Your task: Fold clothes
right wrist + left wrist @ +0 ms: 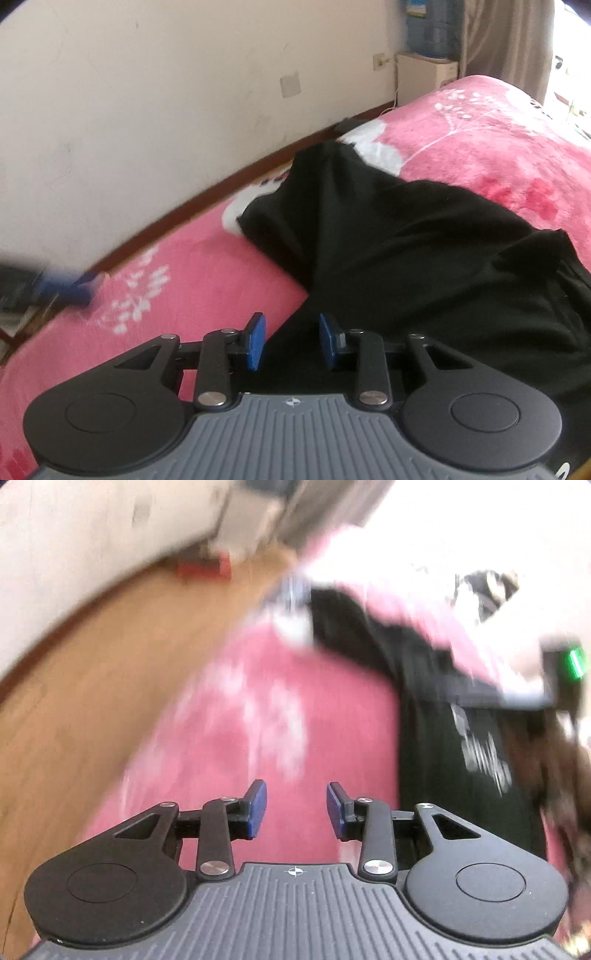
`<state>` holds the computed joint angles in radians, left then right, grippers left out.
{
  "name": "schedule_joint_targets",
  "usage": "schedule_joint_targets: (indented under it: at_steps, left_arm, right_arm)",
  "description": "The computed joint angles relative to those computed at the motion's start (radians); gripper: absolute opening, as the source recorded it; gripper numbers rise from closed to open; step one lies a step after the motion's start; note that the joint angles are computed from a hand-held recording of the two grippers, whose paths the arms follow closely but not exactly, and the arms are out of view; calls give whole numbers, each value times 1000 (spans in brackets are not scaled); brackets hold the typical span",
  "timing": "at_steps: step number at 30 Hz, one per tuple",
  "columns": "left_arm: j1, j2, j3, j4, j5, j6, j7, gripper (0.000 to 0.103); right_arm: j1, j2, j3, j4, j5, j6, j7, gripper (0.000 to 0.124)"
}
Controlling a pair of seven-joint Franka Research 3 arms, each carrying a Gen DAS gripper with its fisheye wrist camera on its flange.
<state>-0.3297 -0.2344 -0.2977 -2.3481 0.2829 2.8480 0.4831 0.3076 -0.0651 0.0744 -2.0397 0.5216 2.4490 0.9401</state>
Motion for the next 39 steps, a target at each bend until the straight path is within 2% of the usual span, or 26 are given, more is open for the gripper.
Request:
schedule_joint_targets:
  at_steps: [2, 3, 5, 7, 11, 15, 19, 21, 23, 25, 27, 32, 35, 39]
  left_arm:
    - [117, 122, -76, 102, 243, 42, -180, 36]
    - [142, 188, -93, 167, 393, 35, -286, 36]
    - [124, 285, -83, 280, 625, -46, -399, 36]
    - [94, 325, -51, 325, 730, -67, -407, 36]
    - [52, 360, 12, 358, 847, -13, -333, 36]
    - [25, 386, 48, 367, 791, 27, -162, 36]
    - [-20, 408, 97, 382, 825, 58, -183, 33]
    - [-36, 417, 114, 396, 847, 66, -208, 11]
    - [-42, 412, 119, 400, 830, 62, -215, 4]
    - [-45, 390, 125, 395, 831, 57, -246, 3]
    - [-28, 364, 116, 382, 772, 65, -217, 2]
    - [13, 332, 87, 365, 572, 54, -15, 2]
    - [10, 341, 86, 377, 551, 6, 45, 3]
    - [-2, 356, 100, 391, 589, 9, -9, 3]
  right_arm:
    - [0, -8, 4, -18, -34, 13, 15, 34]
    - [1, -10, 4, -21, -42, 15, 20, 34]
    - [0, -10, 3, -22, -45, 15, 29, 34]
    - [0, -10, 1, -23, -48, 15, 38, 34]
    - [-3, 2, -1, -15, -46, 11, 58, 34]
    - [-3, 6, 0, -13, -39, 14, 59, 34]
    - [-2, 9, 1, -15, -35, 20, 59, 34]
    - [-2, 11, 2, -15, -43, 22, 63, 34]
    - [-2, 10, 3, -18, -49, 25, 65, 34]
    - [-1, 11, 4, -17, -54, 26, 66, 34]
    - [-1, 13, 3, -16, -52, 25, 65, 34]
    - [-1, 16, 4, -14, -56, 27, 64, 34]
    - [1, 15, 6, -14, -77, 31, 69, 34]
    - [1, 14, 5, 0, -68, 25, 85, 34]
